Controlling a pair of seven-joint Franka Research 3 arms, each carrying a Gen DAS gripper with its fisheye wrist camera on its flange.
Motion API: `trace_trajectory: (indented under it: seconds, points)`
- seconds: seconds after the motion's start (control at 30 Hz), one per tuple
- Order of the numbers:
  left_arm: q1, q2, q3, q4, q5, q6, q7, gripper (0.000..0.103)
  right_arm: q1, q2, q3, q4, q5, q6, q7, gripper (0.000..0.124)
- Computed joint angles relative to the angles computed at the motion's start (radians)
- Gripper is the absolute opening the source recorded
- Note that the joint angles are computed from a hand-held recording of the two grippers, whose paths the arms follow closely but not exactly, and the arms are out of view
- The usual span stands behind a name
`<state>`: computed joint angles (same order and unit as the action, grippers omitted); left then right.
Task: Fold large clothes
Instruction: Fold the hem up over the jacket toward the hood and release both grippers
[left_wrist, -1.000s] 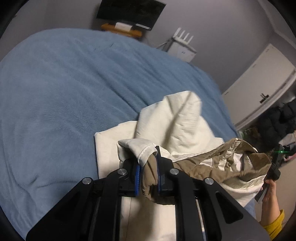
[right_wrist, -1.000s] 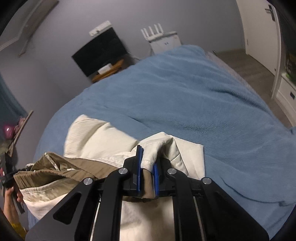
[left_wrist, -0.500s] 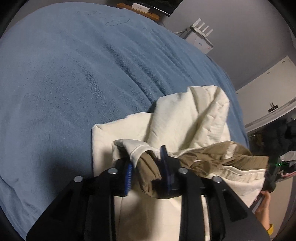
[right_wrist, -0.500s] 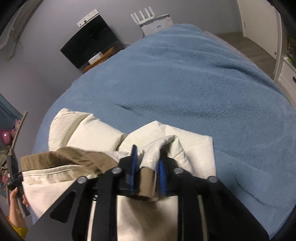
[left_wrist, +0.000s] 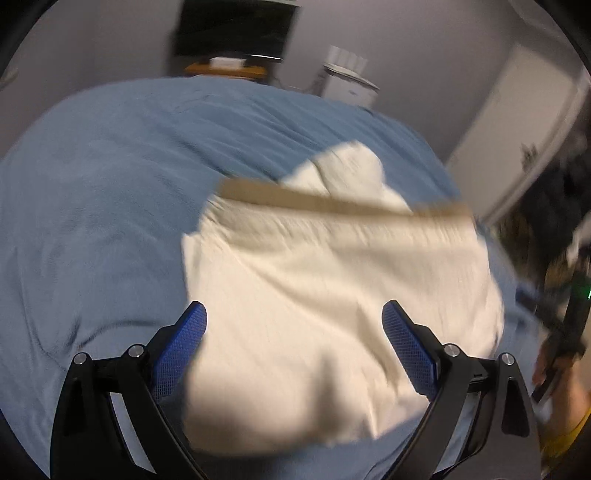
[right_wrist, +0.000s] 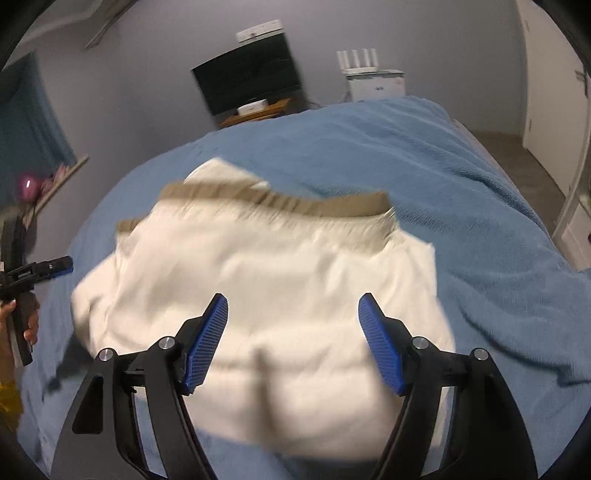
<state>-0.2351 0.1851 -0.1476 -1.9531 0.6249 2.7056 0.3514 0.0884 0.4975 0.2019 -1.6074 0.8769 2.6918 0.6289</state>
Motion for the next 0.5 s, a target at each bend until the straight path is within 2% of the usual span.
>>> trace_trajectory:
  seconds: [0.13, 0.27, 0.4, 0.5]
  points:
    - [-0.071, 0.035, -0.027, 0.013, 0.082, -0.022, 0.004, 0.092, -0.004, -0.085, 0.032, -0.156, 0.07, 0.064, -0.116, 0.075]
    - [-0.133, 0.103, -0.033, 0.061, 0.136, -0.028, 0.013, 0.092, 0.021, -0.133, 0.033, -0.26, 0.114, 0.098, -0.22, 0.075]
    - [-0.163, 0.198, -0.026, 0.164, 0.101, -0.121, 0.079, 0.091, 0.087, -0.114, 0.0, -0.288, 0.035, 0.146, -0.204, 0.075]
    - [-0.173, 0.247, -0.002, 0.225, 0.079, -0.157, 0.085, 0.091, 0.119, -0.054, -0.015, -0.239, -0.033, 0.201, -0.139, 0.075]
